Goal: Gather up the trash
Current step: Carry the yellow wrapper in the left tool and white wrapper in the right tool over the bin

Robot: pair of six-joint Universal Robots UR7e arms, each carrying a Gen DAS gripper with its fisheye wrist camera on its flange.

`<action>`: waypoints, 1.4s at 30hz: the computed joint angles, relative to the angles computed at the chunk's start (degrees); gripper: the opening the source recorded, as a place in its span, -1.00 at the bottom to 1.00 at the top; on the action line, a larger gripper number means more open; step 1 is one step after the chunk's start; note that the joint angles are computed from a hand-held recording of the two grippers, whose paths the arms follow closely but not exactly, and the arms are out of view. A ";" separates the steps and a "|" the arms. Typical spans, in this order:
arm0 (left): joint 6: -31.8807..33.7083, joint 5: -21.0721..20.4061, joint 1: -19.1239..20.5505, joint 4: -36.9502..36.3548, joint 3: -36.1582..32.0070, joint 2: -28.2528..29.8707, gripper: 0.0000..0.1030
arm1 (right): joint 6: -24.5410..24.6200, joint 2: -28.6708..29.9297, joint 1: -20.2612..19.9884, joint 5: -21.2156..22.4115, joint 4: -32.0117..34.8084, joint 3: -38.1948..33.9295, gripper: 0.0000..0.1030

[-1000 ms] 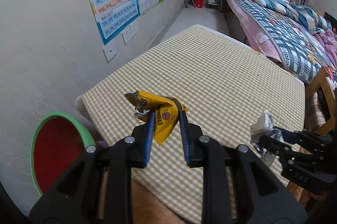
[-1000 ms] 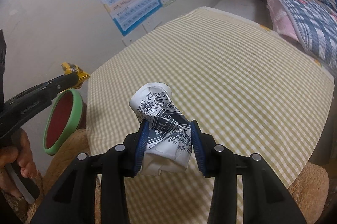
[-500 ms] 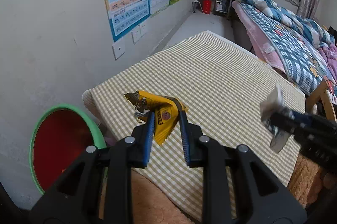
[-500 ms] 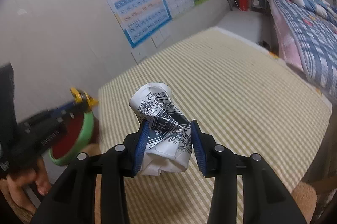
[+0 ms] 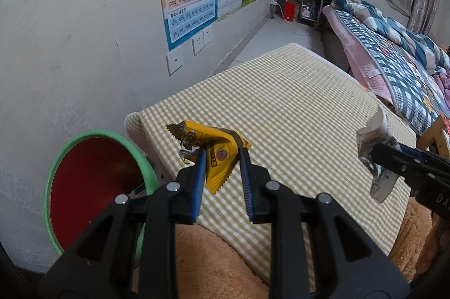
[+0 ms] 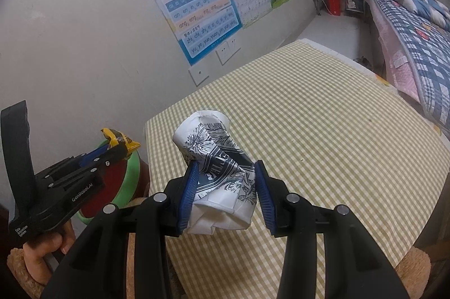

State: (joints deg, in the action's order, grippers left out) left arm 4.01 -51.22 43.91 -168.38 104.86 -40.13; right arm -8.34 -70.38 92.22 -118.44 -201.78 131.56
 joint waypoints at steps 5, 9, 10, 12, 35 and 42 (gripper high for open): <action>0.02 0.18 0.48 0.50 -0.17 -0.09 -0.55 | 0.04 0.72 0.45 -0.25 0.78 -0.84 -0.21; 0.21 0.54 0.76 0.43 -0.28 -0.12 -0.55 | 0.01 1.23 0.60 -0.08 1.51 -1.44 -0.21; 0.20 0.60 0.82 0.42 -0.28 -0.16 -0.55 | -0.01 1.38 0.71 -0.09 1.70 -1.59 -0.21; 0.16 0.77 0.98 0.49 -0.31 -0.20 -0.55 | 0.00 1.60 0.75 0.11 2.03 -1.80 -0.21; -0.84 0.92 2.55 1.47 -0.90 -0.10 -0.55 | 0.61 3.35 1.11 0.02 4.33 -3.08 -0.21; -1.42 1.05 2.84 1.49 -0.70 -0.37 -0.55 | 0.80 3.90 1.23 0.06 4.79 -3.37 -0.21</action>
